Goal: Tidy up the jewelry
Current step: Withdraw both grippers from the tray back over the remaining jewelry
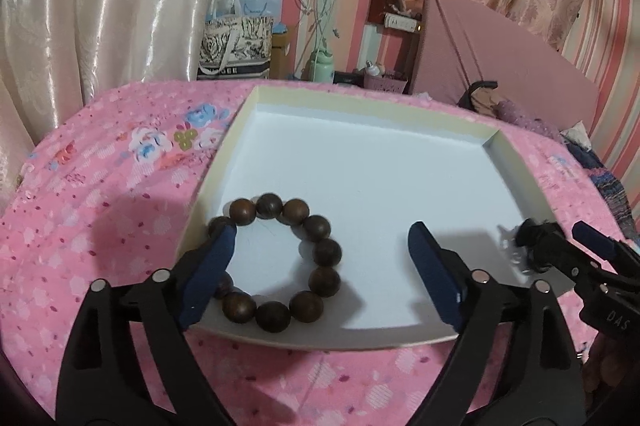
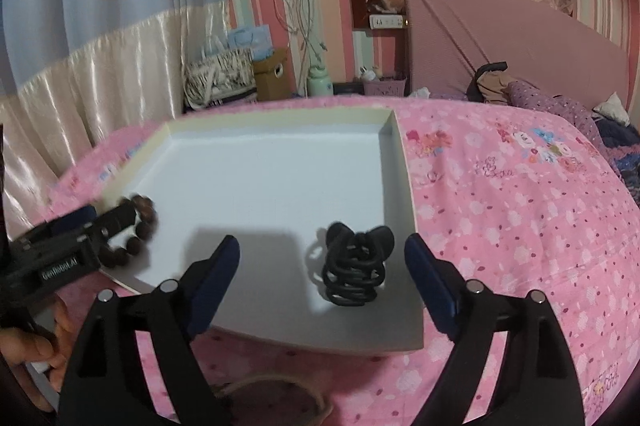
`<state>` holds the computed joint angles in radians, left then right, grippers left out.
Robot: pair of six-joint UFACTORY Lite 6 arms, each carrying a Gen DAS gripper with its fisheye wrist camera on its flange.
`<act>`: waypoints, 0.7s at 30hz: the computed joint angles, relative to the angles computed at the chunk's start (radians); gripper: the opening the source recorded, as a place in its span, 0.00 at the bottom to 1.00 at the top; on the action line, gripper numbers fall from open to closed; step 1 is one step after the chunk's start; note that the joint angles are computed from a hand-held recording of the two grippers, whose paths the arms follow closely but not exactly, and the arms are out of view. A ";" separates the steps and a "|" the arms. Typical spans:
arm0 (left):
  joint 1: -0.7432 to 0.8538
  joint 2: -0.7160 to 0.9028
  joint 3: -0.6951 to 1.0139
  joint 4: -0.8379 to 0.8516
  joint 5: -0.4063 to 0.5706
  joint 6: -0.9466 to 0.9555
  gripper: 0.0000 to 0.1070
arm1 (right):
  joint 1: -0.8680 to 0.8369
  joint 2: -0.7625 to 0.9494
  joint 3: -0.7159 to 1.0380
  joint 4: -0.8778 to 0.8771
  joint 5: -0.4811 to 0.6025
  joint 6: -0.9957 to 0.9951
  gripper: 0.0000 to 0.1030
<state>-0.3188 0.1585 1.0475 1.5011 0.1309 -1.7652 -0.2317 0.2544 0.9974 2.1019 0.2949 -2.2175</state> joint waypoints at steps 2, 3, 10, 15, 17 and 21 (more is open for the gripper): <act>-0.012 -0.061 -0.021 -0.166 0.013 0.176 0.85 | -0.008 -0.057 -0.031 -0.083 0.006 0.084 0.83; -0.021 -0.098 -0.041 -0.199 0.022 0.213 0.86 | -0.014 -0.081 -0.047 -0.099 0.012 0.096 0.83; -0.053 -0.424 -0.293 -0.282 0.066 0.321 0.87 | -0.155 -0.371 -0.319 -0.196 0.140 0.111 0.85; -0.030 -0.732 -0.531 -0.471 0.083 0.516 0.88 | -0.314 -0.559 -0.518 -0.263 0.245 0.083 0.85; -0.027 -0.874 -0.624 -0.571 0.112 0.636 0.88 | -0.375 -0.609 -0.576 -0.301 0.274 0.074 0.85; -0.029 -1.093 -0.750 -0.724 0.189 0.831 0.88 | -0.510 -0.668 -0.668 -0.358 0.344 0.042 0.85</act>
<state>-0.3477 -0.9348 0.2975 0.7767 0.3204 -0.9343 -0.7420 -0.4131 0.3296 1.7437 0.6386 -2.1753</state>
